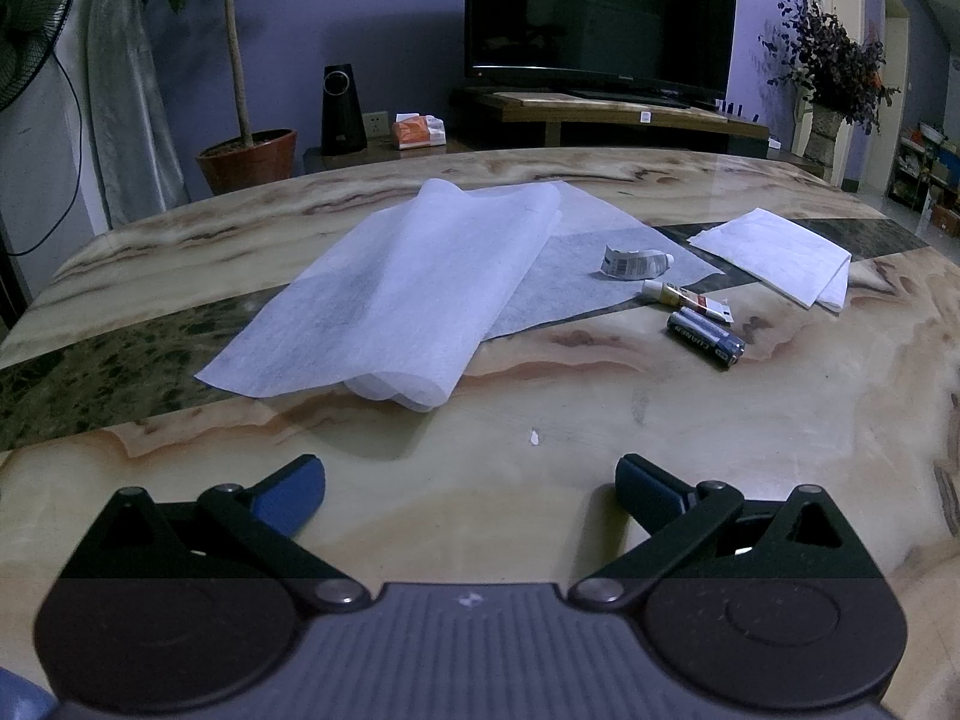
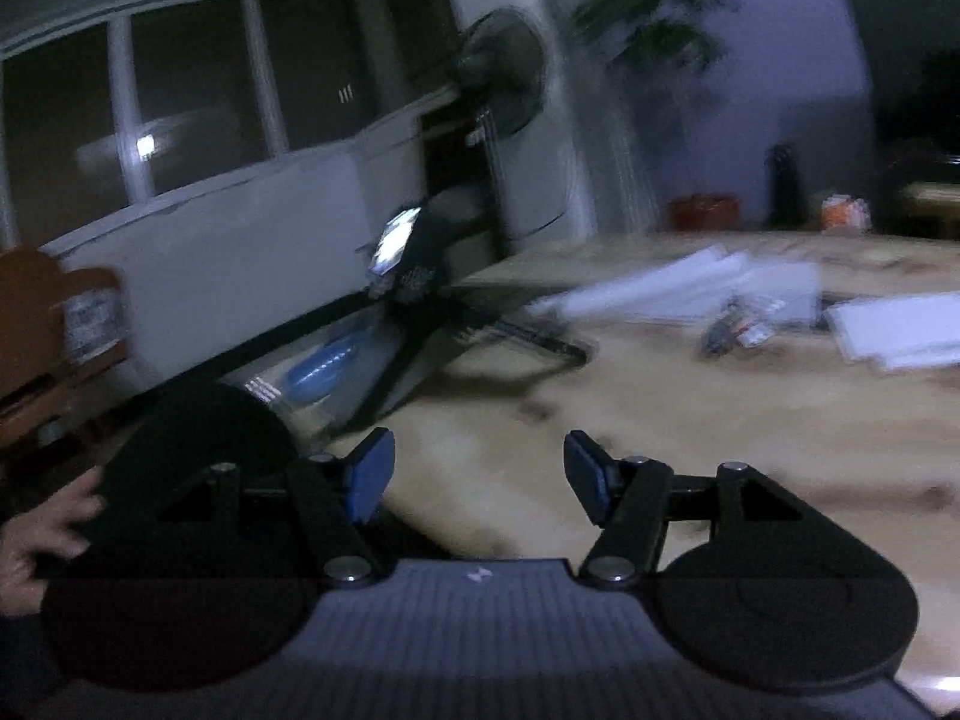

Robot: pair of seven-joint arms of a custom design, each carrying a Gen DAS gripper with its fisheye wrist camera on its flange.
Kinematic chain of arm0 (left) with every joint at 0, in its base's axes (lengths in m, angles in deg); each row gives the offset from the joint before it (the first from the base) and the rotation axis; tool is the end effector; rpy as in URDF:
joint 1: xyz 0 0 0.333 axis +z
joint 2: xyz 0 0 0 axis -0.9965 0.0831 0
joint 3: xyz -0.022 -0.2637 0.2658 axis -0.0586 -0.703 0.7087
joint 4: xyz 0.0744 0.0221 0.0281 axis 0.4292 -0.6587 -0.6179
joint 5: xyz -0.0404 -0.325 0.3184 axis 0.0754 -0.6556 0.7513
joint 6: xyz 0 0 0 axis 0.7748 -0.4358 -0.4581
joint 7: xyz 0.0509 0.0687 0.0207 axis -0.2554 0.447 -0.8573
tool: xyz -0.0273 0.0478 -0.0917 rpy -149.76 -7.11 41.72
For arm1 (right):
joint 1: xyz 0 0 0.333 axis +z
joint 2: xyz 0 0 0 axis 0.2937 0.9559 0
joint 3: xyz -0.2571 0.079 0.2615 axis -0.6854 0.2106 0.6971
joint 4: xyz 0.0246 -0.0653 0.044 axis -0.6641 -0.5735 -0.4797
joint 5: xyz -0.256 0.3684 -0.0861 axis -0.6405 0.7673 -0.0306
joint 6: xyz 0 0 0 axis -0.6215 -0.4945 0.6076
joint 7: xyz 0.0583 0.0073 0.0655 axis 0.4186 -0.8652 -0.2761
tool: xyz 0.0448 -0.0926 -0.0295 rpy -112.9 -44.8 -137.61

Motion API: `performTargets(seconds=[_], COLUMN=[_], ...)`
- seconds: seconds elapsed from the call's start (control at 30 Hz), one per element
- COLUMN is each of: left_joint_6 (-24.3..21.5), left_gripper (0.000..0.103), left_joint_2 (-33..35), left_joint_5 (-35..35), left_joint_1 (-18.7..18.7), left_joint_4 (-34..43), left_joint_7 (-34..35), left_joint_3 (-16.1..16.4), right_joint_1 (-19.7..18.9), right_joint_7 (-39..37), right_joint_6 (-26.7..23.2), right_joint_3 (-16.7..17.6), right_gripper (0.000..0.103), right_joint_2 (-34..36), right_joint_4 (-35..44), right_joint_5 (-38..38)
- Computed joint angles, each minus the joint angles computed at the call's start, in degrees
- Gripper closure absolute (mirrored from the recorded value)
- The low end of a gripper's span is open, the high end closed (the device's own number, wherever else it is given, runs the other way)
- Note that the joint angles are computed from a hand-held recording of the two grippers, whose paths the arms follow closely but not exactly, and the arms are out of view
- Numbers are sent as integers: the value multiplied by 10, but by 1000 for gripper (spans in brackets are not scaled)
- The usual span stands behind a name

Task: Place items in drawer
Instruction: 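Raise the open right gripper out of the drawer above the table, then move the right gripper onto the small glue bottle and close it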

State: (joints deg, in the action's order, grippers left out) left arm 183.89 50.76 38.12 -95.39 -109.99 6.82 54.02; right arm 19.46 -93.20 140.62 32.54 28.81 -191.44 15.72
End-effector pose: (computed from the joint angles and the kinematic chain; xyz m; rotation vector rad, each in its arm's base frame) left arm 0.6103 -0.2454 0.4656 -1.6283 1.7634 -0.8068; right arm 0.5097 -0.0145 0.4942 -1.7562 0.6728 -0.1653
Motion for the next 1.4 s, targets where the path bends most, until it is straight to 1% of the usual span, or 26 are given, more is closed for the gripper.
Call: performTargets(seconds=[0.07, 0.13, 0.17, 0.27, 0.4, 0.57, 0.6, 0.67, 0.77, 0.83, 0.9, 1.0, 1.1, 1.17, 1.23, 1.3, 1.4], left_joint_6=[0, 0, 0, 0, 0, 0, 0, 0, 0, 0, 0, 0, 0, 0, 0, 0, 0], left_gripper=[0, 0, 0, 0, 0, 0, 0, 0, 0, 0, 0, 0, 0, 0, 0, 0, 0], left_joint_2=[0, 0, 0, 0, 0, 0, 0, 0, 0, 0, 0, 0, 0, 0, 0, 0, 0], left_joint_5=[0, 0, 0, 0, 0, 0, 0, 0, 0, 0, 0, 0, 0, 0, 0, 0, 0], left_joint_1=[0, 0, 0, 0, 0, 0, 0, 0, 0, 0, 0, 0, 0, 0, 0, 0, 0], left_joint_4=[0, 0, 0, 0, 0, 0, 0, 0, 0, 0, 0, 0, 0, 0, 0, 0, 0], left_joint_7=[0, 0, 0, 0, 0, 0, 0, 0, 0, 0, 0, 0, 0, 0, 0, 0, 0], left_joint_3=[0, 0, 0, 0, 0, 0, 0, 0, 0, 0, 0, 0, 0, 0, 0, 0, 0], right_joint_1=[5, 11, 15, 25, 38, 44, 43, 38, 32, 31, 30, 25, 17, 12, 8, 5, 0], right_joint_7=[-8, -7, -12, -40, -82, -27, -11, 22, 46, 55, 45, 62, 96, 114, 114, 122, 129], right_joint_6=[56, 101, 120, 169, 229, 306, 314, 322, 328, 328, 333, 341, 351, 347, 350, 346, 356], right_joint_3=[14, 24, 29, 41, 61, 84, 88, 96, 112, 119, 128, 140, 153, 160, 167, 172, 180], right_gripper=[39, 40, 44, 45, 44, 44, 44, 44, 44, 44, 44, 44, 45, 45, 47, 50, 52], right_joint_2=[6, 23, 33, 66, 115, 203, 219, 249, 282, 302, 314, 338, 365, 378, 388, 397, 409], right_joint_4=[10, 32, 42, 72, 134, 240, 259, 293, 324, 341, 349, 371, 399, 413, 420, 428, 436], right_joint_5=[32, 47, 55, 77, 91, 60, 53, 39, 6, -46, -91, -133, -148, -168, -185, -204, -222])
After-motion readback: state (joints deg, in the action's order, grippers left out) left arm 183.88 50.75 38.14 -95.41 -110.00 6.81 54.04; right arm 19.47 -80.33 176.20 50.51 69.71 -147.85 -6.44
